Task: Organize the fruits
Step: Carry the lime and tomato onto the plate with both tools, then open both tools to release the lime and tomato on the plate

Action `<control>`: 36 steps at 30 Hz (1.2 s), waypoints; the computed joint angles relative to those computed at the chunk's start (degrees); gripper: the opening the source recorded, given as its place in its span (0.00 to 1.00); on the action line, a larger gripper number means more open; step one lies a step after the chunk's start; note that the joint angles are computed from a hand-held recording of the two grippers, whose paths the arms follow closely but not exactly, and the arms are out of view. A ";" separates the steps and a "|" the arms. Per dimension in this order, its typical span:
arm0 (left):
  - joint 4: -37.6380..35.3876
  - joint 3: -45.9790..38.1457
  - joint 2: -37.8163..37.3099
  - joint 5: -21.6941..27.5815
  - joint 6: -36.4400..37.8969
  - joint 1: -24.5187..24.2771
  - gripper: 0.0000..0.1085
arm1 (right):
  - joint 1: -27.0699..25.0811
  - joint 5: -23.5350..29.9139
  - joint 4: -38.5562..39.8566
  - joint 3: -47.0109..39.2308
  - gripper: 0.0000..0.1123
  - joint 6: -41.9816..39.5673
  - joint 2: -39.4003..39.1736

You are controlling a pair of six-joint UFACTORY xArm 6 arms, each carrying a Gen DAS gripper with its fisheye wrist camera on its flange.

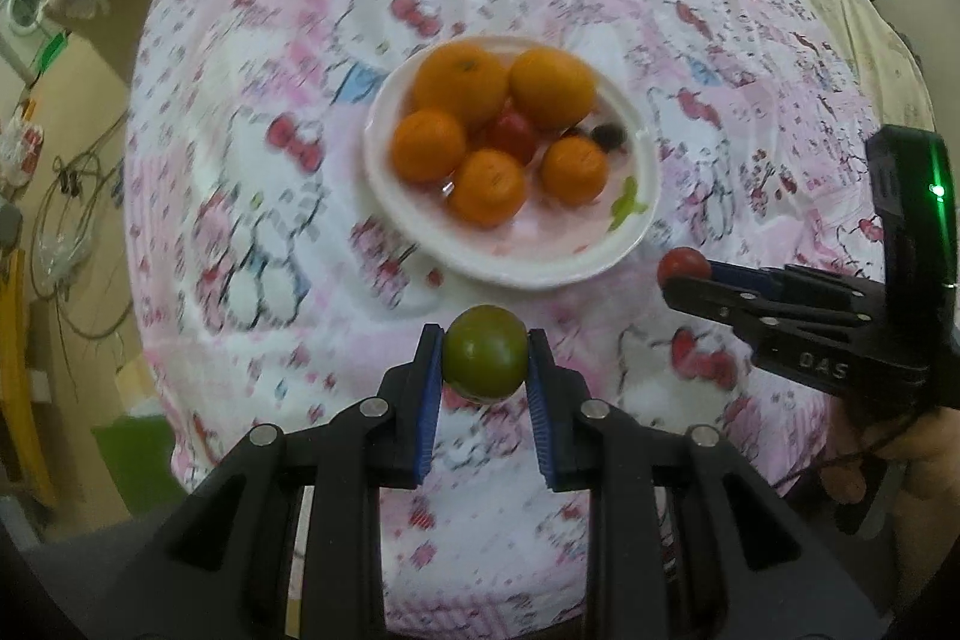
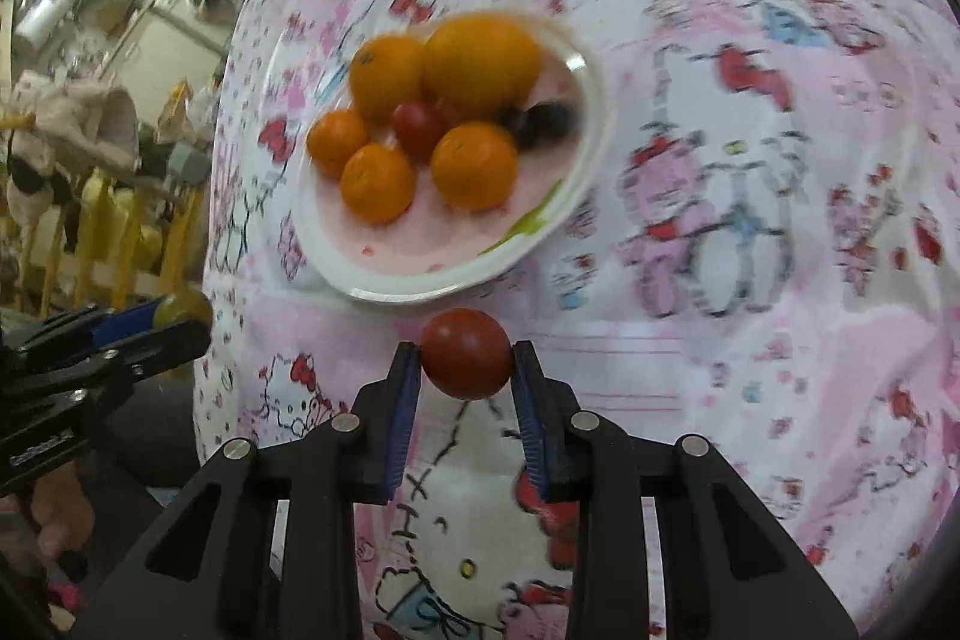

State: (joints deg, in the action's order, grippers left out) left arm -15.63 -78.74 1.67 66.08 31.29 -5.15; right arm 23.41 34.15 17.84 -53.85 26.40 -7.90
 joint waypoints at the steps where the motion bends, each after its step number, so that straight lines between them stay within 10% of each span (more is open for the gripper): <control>1: 0.00 -0.55 0.45 -0.23 -0.25 -0.58 0.21 | -0.56 -0.36 -0.40 0.71 0.29 0.63 -0.95; 36: -0.47 -7.41 13.28 -2.15 -6.47 -7.45 0.23 | -7.77 0.14 11.08 -12.06 0.32 -11.42 12.74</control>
State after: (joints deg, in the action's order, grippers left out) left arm -16.10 -86.14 14.95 63.93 24.82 -12.59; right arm 15.64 34.29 28.91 -65.91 14.98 4.84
